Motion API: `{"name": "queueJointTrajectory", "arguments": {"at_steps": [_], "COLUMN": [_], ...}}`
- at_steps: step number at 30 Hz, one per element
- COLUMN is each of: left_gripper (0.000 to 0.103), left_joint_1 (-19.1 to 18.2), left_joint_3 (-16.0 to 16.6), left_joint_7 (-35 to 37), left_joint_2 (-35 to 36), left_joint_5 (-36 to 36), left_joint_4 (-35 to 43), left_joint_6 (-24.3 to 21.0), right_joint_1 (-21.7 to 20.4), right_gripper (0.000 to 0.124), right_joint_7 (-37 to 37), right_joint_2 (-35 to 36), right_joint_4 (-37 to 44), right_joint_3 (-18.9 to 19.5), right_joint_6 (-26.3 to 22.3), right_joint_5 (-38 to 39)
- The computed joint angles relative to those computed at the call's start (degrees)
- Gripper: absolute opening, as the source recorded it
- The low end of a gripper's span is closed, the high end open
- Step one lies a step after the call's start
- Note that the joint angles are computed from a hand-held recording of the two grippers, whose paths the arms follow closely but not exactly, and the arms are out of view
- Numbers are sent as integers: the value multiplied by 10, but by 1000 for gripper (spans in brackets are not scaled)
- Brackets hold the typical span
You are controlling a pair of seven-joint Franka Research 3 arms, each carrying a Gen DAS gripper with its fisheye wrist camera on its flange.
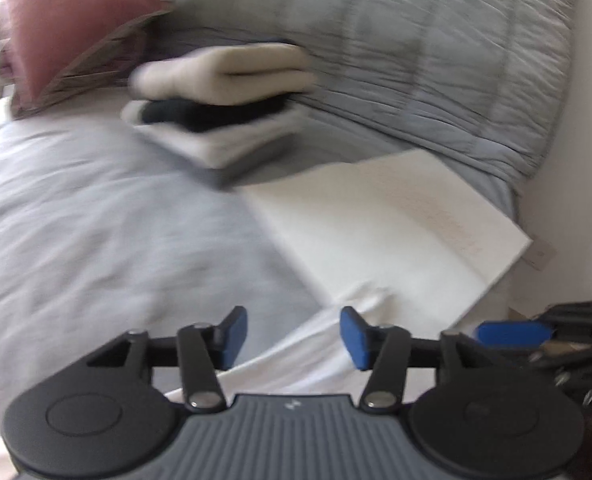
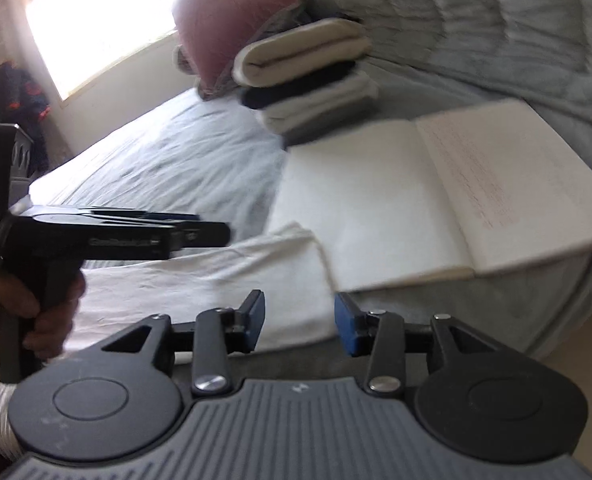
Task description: Fold clothes
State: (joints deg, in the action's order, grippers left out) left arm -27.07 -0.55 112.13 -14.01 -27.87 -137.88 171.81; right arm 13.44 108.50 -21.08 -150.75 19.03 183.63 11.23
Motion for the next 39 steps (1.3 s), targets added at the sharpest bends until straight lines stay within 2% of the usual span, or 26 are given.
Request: {"name": "queueJointTrajectory", "arguments": {"at_steps": [3,5,7,9,16,20,21,23,26,27,29,31,32,33,34,35,37,39], "left_gripper": [58,60,62,65,66,66,66,65,64,63,52,48,44,40,29,11,6,5], "left_joint_1": [66,98,123,142,232,288,284,234,122,91,56,23,7,-2,-11,-16,-45,-76], "left_joint_3": [-15,-11,-1,16,56,62,76,142,260,288,316,343,355,361,367,369,389,414], "left_joint_7": [-57,-87,-106,-117,-163,-183,-179,-145,-66,-43,-19,5,17,26,34,40,47,42], "left_joint_2": [-41,-66,-90,-112,-148,-143,-140,-133,-131,-129,-123,-116,-120,-121,-121,-121,-130,-144], "left_joint_5": [66,105,135,159,244,294,299,290,243,224,191,158,141,127,114,102,73,74], "left_joint_4": [-39,-65,-87,-107,-151,-163,-164,-161,-147,-140,-129,-119,-120,-121,-122,-126,-140,-164], "left_joint_6": [-3,-2,-1,1,15,42,48,54,42,34,29,24,26,31,37,51,90,145], "right_joint_1": [0,-14,-59,-85,-85,-75,-75,-66,-39,-29,-10,-6,-18,-47,-83,-114,-131,-116], "right_gripper": [43,43,43,43,43,43,43,43,43,43,43,43,43,43,43,43,43,43], "right_joint_7": [-3,4,26,45,87,125,141,171,199,204,203,168,134,84,38,-1,-34,-44], "right_joint_2": [22,37,47,60,130,175,185,205,235,244,263,286,297,309,322,336,357,363], "right_joint_4": [26,44,62,80,148,194,206,230,267,278,297,307,311,314,319,325,338,343], "right_joint_3": [7,23,65,89,106,111,112,107,87,78,61,57,72,106,149,185,209,194], "right_joint_6": [-3,-6,-13,-22,-44,-60,-64,-74,-90,-92,-86,-53,-37,-32,-31,-32,-42,-47], "right_joint_5": [-8,-18,-42,-71,-161,-231,-260,-318,-383,-398,-418,-400,-374,-332,-295,-267,-243,-236]}}
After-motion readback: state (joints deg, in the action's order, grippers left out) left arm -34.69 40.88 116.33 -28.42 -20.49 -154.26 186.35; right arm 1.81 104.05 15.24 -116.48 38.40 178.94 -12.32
